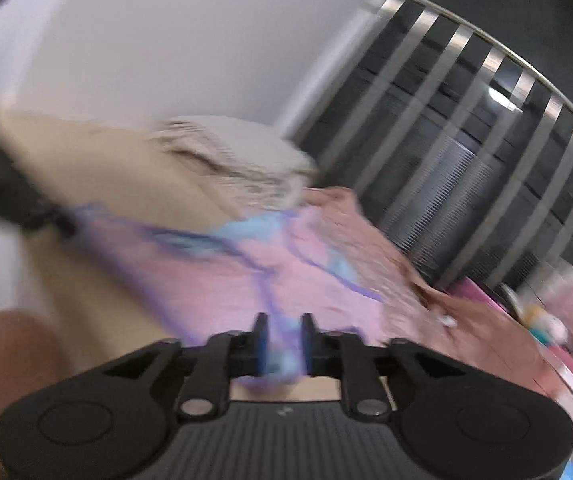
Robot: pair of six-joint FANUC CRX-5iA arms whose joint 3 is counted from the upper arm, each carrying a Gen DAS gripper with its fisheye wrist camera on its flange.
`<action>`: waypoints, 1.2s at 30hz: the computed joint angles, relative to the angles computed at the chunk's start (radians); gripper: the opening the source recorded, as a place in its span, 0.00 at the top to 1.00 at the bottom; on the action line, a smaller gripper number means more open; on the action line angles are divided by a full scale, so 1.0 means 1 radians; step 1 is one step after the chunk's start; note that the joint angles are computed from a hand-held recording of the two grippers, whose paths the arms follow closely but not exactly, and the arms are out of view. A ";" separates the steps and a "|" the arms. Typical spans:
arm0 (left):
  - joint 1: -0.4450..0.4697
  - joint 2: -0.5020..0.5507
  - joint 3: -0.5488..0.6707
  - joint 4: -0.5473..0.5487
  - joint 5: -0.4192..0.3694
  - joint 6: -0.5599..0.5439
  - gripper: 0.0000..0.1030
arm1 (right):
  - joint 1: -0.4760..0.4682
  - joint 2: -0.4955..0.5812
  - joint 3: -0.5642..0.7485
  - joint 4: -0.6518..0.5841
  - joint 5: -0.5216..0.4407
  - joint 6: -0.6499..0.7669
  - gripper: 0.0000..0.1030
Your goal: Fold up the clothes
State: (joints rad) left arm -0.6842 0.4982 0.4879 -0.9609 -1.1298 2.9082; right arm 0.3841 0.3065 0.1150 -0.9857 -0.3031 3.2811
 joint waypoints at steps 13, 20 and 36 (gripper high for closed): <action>0.006 -0.012 0.007 -0.026 -0.009 0.015 0.97 | -0.007 0.149 0.209 0.279 -0.258 -0.387 0.91; 0.040 -0.014 0.003 0.038 0.002 0.002 0.97 | -0.083 0.203 0.373 0.117 -0.410 -0.518 0.98; 0.100 -0.018 -0.018 0.127 0.055 -0.008 0.97 | 0.039 0.165 0.207 0.349 -0.109 -0.342 0.74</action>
